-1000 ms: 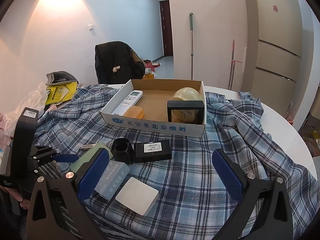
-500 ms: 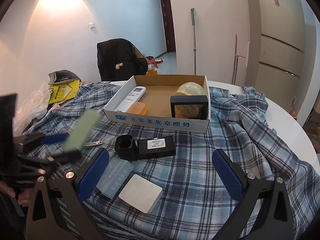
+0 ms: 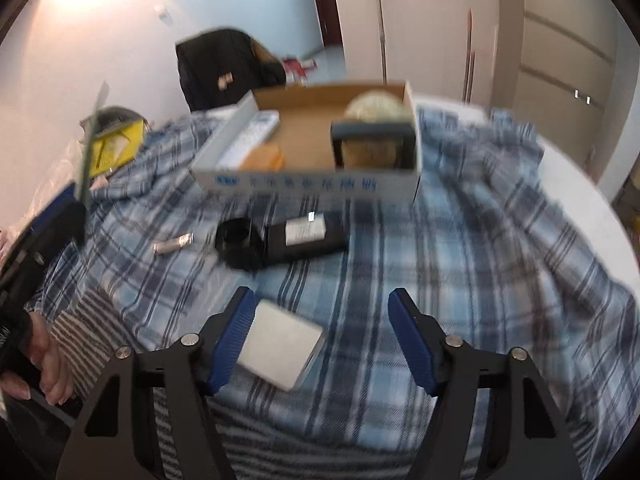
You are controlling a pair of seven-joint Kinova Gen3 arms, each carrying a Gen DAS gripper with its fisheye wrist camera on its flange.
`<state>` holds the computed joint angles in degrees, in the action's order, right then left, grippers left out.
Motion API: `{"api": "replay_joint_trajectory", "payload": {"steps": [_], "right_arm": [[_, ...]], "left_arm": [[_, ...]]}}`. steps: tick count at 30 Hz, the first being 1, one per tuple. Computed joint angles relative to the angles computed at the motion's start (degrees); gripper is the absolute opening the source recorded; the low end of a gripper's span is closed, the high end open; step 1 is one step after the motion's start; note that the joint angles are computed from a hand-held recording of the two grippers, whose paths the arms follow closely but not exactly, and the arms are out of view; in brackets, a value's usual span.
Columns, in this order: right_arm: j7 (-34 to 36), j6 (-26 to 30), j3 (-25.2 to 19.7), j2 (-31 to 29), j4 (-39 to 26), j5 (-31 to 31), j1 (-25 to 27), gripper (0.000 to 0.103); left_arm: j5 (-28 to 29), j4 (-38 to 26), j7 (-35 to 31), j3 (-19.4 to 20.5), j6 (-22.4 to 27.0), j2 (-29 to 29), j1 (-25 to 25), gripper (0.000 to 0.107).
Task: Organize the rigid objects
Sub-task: 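Grasp and lift the green board with the left gripper while the right gripper grasps the white tile, then hold the green board in the left gripper while the right gripper lifts the white tile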
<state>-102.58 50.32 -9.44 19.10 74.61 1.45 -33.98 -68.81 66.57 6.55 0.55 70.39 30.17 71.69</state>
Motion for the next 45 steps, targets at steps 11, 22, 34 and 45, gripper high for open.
{"api": "replay_joint_trajectory", "payload": {"steps": [11,22,34,45], "right_arm": [[-6.1,12.5,1.1,6.2,-9.3,-0.2,-3.5,0.059],[-7.2,12.7,0.8,7.2,-9.6,0.8,-4.4,0.055],[3.9,7.7,3.4,3.8,-4.1,-6.7,0.7,0.057],[29.0,8.9,-18.9,4.5,-5.1,-3.4,17.0,0.088]], "left_arm": [[-1.0,4.4,6.3,1.3,-1.2,-2.8,-1.4,0.071],[-1.0,5.0,6.9,2.5,-1.6,-3.2,-2.4,0.071],[0.2,3.9,4.5,2.5,-2.4,-2.7,-2.5,0.071],[0.6,4.0,2.5,2.0,-4.7,-2.6,-2.5,0.071]]}}
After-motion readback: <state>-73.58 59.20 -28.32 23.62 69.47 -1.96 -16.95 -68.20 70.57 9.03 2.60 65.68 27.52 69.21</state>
